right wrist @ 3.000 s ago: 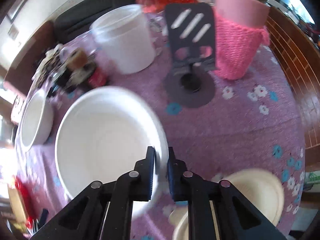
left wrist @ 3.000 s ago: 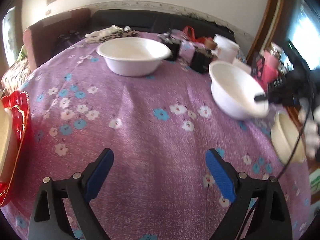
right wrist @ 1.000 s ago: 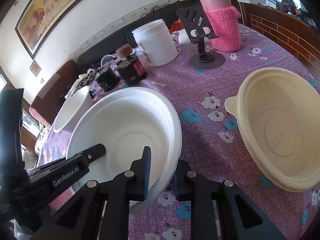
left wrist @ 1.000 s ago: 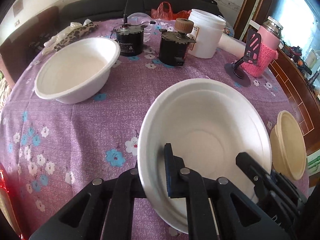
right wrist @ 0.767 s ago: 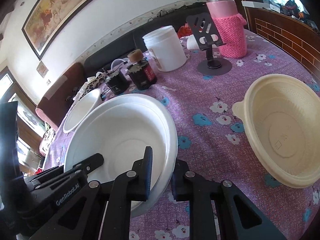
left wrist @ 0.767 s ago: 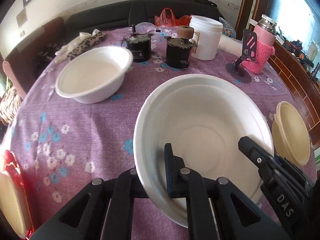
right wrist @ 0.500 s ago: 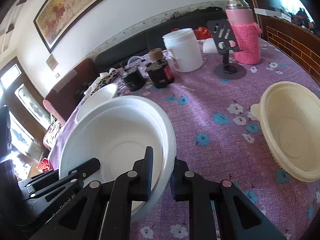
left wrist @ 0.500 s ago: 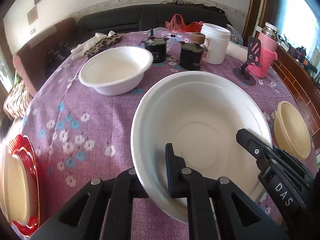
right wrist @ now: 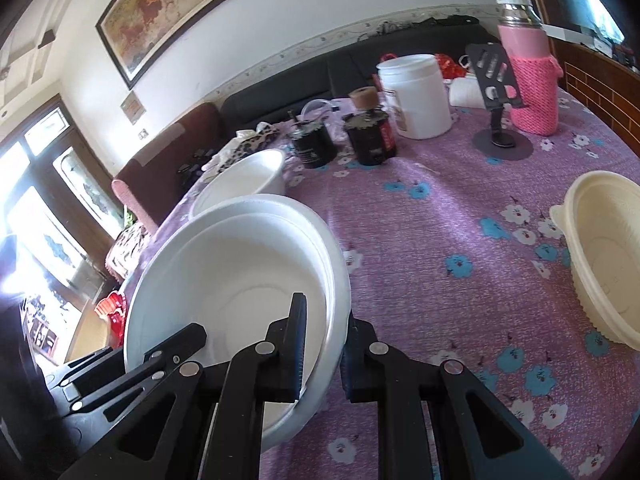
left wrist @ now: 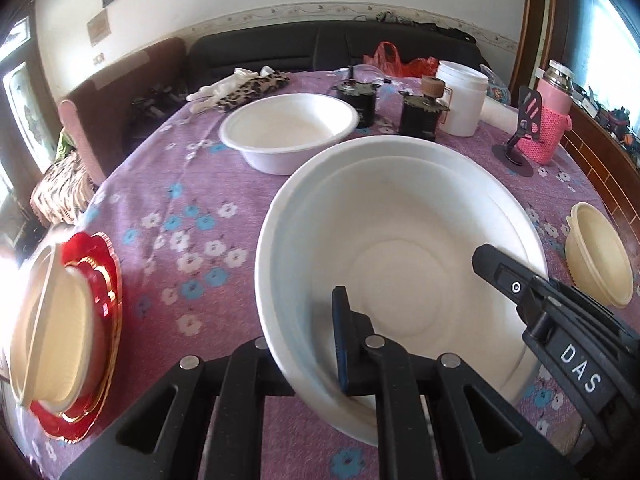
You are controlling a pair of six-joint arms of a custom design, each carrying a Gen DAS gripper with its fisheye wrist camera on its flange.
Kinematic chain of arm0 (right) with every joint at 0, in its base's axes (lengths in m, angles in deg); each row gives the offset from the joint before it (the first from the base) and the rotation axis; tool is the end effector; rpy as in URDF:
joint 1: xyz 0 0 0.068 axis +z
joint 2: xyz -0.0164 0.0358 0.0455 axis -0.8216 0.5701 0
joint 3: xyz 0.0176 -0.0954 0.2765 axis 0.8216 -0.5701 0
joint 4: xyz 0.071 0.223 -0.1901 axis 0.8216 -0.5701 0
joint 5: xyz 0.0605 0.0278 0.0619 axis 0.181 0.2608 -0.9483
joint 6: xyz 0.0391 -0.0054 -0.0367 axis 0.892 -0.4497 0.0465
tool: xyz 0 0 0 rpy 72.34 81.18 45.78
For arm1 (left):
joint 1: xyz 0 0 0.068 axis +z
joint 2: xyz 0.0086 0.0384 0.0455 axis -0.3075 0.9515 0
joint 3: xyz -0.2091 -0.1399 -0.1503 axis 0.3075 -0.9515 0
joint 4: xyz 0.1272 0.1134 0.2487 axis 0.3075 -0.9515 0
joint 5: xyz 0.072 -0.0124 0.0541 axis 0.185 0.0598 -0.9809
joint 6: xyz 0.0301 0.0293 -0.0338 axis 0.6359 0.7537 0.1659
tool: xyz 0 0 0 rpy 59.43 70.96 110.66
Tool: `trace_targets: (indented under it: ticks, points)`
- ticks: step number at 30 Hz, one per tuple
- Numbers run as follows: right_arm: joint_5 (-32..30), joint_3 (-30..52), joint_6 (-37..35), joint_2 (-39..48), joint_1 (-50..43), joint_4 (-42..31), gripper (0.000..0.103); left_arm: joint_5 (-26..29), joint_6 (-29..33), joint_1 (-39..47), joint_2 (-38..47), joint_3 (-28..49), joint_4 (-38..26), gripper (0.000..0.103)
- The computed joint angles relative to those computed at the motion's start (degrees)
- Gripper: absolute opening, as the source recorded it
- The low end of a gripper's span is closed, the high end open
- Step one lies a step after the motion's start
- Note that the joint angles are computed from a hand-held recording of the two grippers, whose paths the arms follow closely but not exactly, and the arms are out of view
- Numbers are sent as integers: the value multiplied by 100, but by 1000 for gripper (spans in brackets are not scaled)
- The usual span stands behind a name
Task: Organize plates and bowls
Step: 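Grip the white bowl rim with the right tool while the left tool grips it too, then carry the white bowl onto the cream bowl stack and open both tools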
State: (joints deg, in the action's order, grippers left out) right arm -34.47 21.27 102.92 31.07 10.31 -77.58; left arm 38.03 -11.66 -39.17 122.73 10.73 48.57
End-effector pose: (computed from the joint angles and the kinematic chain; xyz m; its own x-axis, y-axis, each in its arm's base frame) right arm 0.1594 0.2876 0.0685 -0.4895 0.5659 -0.6634 0.4123 0.8206 0.3958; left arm 0.2442 -0.0994 0.0742 -0.6438 0.4501 -0.6188 0.5562 0.8307 0.0255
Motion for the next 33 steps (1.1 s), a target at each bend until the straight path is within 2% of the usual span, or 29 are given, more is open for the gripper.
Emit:
trace_targets:
  ticks: [6, 12, 16, 19, 25, 29, 33]
  points:
    - [-38, 335, -593, 176, 166, 415, 16, 816, 347, 1102, -516, -13, -712, 12]
    - [124, 1310, -887, 577, 402, -176, 17, 1650, 943, 2337, -1105, -44, -1345, 12]
    - [231, 2249, -969, 944, 494, -893, 17, 2133, 1263, 3132, -1212, 130, -1712, 12]
    - [251, 2812, -1206, 1131, 492, -1166, 17, 2504, 1519, 3722, -1227, 347, -1983, 12]
    - [130, 4194, -2003, 1700, 369, -1498, 17, 3203, 1716, 4820, -769, 1146, -2380, 12]
    - [-20, 5490, -2535, 2398, 252, -1897, 17, 3294, 1614, 5175, -192, 1715, -2363, 12]
    - [-413, 6767, -2910, 3172, 32, -2325, 18, 3040, 1521, 5191, 526, 2389, -2437, 12]
